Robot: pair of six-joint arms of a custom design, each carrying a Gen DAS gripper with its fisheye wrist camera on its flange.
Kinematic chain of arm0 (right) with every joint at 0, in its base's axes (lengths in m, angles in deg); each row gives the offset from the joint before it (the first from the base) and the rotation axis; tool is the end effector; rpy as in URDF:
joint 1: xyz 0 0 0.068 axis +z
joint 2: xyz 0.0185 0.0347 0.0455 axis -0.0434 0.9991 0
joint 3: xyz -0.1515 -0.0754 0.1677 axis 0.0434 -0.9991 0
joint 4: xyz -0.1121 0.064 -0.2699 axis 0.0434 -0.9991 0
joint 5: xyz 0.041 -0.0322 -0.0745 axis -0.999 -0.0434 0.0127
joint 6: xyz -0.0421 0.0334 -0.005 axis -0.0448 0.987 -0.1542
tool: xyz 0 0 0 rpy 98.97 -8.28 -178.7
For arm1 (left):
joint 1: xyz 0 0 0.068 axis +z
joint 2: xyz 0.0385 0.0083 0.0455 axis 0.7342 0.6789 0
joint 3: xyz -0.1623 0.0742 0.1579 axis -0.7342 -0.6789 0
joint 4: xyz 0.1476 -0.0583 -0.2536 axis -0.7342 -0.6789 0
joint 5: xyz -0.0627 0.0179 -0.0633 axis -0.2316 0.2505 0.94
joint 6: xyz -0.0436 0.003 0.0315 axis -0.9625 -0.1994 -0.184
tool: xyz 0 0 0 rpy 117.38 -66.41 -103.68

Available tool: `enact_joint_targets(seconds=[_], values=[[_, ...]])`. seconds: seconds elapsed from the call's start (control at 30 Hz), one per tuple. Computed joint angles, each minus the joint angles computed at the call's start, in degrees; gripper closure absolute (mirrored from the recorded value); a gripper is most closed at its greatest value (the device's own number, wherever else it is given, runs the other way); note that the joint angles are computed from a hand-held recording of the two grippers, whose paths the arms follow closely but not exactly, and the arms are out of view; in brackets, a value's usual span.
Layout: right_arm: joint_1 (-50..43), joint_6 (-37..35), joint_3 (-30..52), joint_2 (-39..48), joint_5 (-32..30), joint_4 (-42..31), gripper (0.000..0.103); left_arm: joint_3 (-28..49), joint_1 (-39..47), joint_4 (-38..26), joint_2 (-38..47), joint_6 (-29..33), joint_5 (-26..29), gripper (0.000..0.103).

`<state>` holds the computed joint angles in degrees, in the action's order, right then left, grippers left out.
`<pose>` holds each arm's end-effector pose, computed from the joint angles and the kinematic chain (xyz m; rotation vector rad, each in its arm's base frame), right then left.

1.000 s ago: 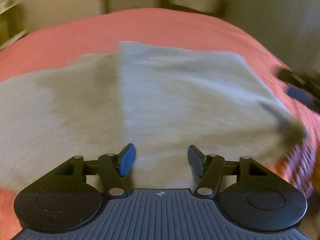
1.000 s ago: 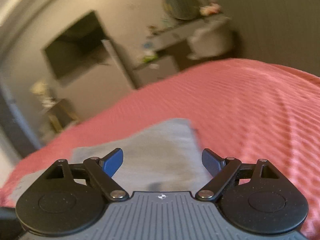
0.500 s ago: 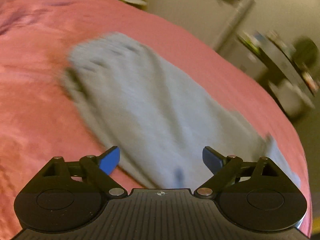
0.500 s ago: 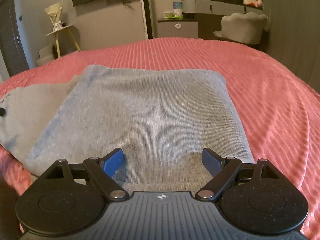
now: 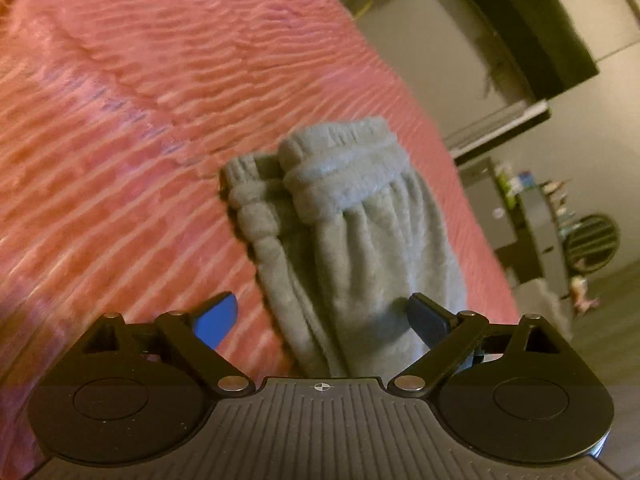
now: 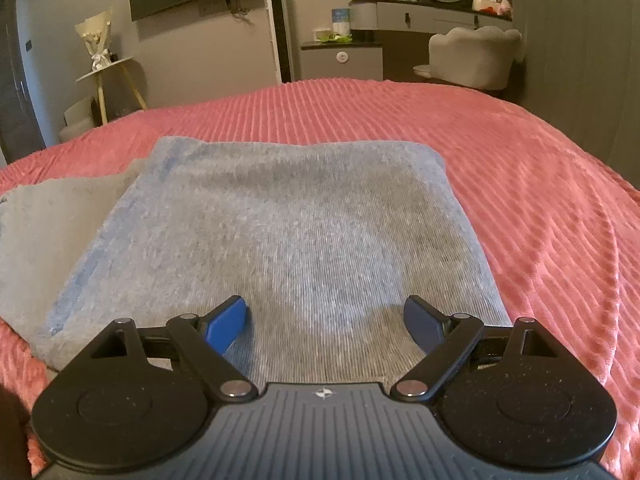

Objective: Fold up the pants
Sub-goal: 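Grasp the bunched waistband with the left gripper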

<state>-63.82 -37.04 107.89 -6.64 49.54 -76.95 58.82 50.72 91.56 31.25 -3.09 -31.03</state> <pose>0.1125 -0.1669 0.1914 0.4267 2.2829 -0.0888 0.2857 0.0015 0.1060 -0.6579 2.2524 -0.8614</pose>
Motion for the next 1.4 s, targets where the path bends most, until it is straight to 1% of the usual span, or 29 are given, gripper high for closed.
enact_joint_targets(seconds=[0.1, 0.23, 0.27, 0.33, 0.4, 0.47, 0.5, 0.53, 0.57, 0.6, 0.63, 0.67, 0.73, 0.8, 0.9, 1.0, 1.1, 1.13, 1.17, 1.23, 1.27, 1.33, 1.37, 1.4], values=[[0.7, 1.3, -0.4, 0.1, 0.5, 1.2, 0.016, 1.4, 1.6, 4.5, 4.6, -0.3, 4.3, 0.007], [0.7, 1.6, -1.0, -0.3, 0.4, 2.2, 0.016, 4.4, 3.5, 9.7, 11.5, -2.7, 7.6, 0.007], [0.9, 1.4, -1.4, -0.8, 0.7, 2.4, 0.016, 4.7, 3.9, 10.4, 12.5, -3.5, 8.2, 0.007], [1.0, 1.0, -1.6, -1.0, 0.9, 2.6, 0.016, 4.2, 4.5, 13.6, 13.1, -5.3, 9.7, 0.007], [0.8, 1.1, -1.8, -1.3, 0.8, 2.6, 0.016, 5.2, 4.4, 13.8, 14.7, -5.2, 10.0, 0.007], [0.9, 1.3, -2.0, -1.3, 0.9, 3.1, 0.016, 5.0, 4.6, 17.1, 16.1, -6.2, 10.8, 0.007], [1.0, 1.5, -2.1, -1.3, 1.1, 3.4, 0.016, 4.0, 5.0, 20.7, 16.7, -7.6, 12.1, 0.006], [1.2, 1.6, -2.2, -1.3, 1.2, 3.6, 0.016, 2.7, 5.7, 25.7, 17.8, -9.7, 13.8, 0.006], [1.2, 1.5, -2.3, -1.4, 1.3, 3.8, 0.016, 1.0, 6.7, 33.9, 19.9, -13.0, 16.4, 0.006], [1.3, 1.4, -2.4, -1.6, 1.4, 3.9, 0.016, -0.2, 7.6, 40.5, 22.1, -16.2, 18.4, 0.006], [1.3, 1.2, -2.5, -1.6, 1.4, 3.9, 0.016, -0.5, 8.1, 43.8, 23.6, -18.0, 19.2, 0.006], [1.2, 1.1, -2.5, -1.6, 1.3, 4.0, 0.016, -0.5, 8.4, 44.4, 24.2, -17.9, 19.8, 0.006], [1.4, 1.2, -2.6, -1.7, 1.5, 4.2, 0.016, 0.7, 8.1, 38.1, 22.9, -13.9, 19.4, 0.008], [1.6, 1.0, -2.7, -1.8, 1.8, 4.4, 0.016, 1.4, 7.3, 31.9, 20.3, -10.3, 18.0, 0.008], [1.8, 1.0, -2.8, -2.0, 2.0, 4.5, 0.016, 3.5, 5.9, 26.4, 19.7, -7.8, 15.9, 0.007], [1.9, 0.8, -3.0, -2.2, 2.1, 4.7, 0.016, 4.5, 5.1, 28.0, 20.8, -7.8, 15.5, 0.006], [2.2, 0.9, -3.3, -2.6, 2.4, 4.9, 0.016, 5.1, 5.1, 33.5, 24.1, -10.1, 16.5, 0.006], [2.4, 1.0, -3.4, -2.7, 2.6, 5.0, 0.016, 5.2, 5.0, 33.6, 24.2, -10.0, 16.6, 0.006], [2.5, 1.1, -3.6, -2.8, 2.7, 5.2, 0.016, 5.7, 4.7, 31.4, 23.8, -9.1, 16.0, 0.006], [2.9, 1.3, -4.0, -3.3, 3.0, 5.6, 0.016, 7.8, 3.4, 25.2, 23.0, -7.5, 13.5, 0.005], [3.1, 1.4, -4.2, -3.6, 3.2, 5.7, 0.016, 8.9, 2.8, 22.8, 22.8, -7.1, 12.5, 0.003], [3.3, 1.6, -4.4, -3.7, 3.3, 6.0, 0.016, 10.7, 1.8, 19.4, 22.4, -7.4, 10.9, 0.002], [3.4, 1.7, -4.3, -3.7, 3.4, 6.0, 0.016, 9.9, 1.9, 21.7, 22.0, -7.4, 11.9, 0.002], [3.2, 1.6, -4.2, -3.5, 3.2, 5.9, 0.016, 8.7, 2.2, 26.0, 22.5, -7.7, 13.3, 0.002]])
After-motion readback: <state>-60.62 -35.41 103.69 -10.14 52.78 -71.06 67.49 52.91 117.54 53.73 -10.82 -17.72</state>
